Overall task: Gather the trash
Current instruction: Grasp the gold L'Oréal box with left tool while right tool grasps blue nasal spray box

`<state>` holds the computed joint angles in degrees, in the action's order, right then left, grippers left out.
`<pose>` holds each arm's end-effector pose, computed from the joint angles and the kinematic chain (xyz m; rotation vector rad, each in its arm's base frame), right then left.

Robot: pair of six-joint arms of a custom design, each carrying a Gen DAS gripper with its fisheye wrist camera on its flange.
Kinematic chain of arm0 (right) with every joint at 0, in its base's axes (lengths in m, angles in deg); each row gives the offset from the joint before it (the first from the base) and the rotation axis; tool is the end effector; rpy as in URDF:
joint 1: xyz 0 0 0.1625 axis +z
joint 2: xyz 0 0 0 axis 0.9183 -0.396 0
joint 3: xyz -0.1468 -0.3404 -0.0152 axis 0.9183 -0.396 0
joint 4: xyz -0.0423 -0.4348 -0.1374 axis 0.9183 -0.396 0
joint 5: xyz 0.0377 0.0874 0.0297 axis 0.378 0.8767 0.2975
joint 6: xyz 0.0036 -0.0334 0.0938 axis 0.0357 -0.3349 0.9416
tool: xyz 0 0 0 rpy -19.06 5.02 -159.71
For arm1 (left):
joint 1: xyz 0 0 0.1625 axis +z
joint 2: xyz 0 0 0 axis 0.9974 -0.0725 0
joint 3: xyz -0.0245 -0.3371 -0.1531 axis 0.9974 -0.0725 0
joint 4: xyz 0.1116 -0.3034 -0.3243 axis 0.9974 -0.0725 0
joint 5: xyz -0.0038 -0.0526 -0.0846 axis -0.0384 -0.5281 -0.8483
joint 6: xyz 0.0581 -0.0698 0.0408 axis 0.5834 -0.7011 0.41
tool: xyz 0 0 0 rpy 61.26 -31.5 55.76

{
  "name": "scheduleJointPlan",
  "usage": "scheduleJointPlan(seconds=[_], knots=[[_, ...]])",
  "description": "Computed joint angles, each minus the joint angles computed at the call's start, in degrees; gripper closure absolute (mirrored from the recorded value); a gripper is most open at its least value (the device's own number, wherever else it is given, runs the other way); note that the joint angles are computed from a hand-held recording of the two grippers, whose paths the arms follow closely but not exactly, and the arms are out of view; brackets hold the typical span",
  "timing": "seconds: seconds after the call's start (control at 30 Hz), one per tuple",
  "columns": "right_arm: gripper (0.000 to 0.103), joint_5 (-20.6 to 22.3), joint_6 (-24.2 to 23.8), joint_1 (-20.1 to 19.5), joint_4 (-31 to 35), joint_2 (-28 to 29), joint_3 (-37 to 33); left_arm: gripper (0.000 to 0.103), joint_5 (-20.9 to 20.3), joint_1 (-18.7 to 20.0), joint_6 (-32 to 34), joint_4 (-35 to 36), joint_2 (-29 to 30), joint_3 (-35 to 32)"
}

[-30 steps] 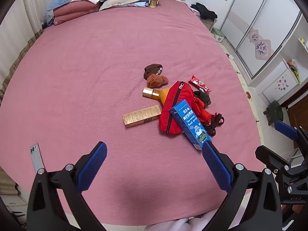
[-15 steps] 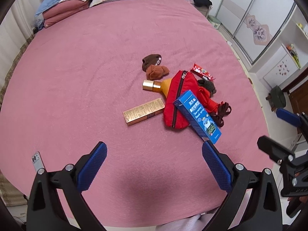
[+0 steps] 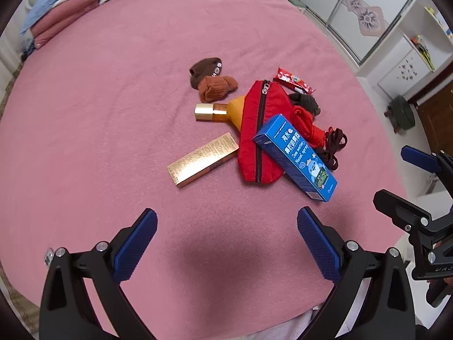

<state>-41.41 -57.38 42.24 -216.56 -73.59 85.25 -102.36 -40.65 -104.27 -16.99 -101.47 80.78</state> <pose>0.2738 -0.5499 0.2244 0.6930 -2.4895 0.2005 -0.2416 -0.5201 0.2169 0.0885 2.4177 -0.3083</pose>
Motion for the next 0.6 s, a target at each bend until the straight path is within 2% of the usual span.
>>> scheduleJointPlan(seconds=[0.3,0.6], knots=[[0.010,0.13,0.67,-2.75,-1.88,4.32,-1.98,0.004,-3.40,6.68,8.90,-4.58,3.97,-1.65],[0.012,1.45,-0.46,-5.53,-1.83,9.04,-4.17,0.004,-3.80,11.42,20.13,-7.37,9.11,-4.30]])
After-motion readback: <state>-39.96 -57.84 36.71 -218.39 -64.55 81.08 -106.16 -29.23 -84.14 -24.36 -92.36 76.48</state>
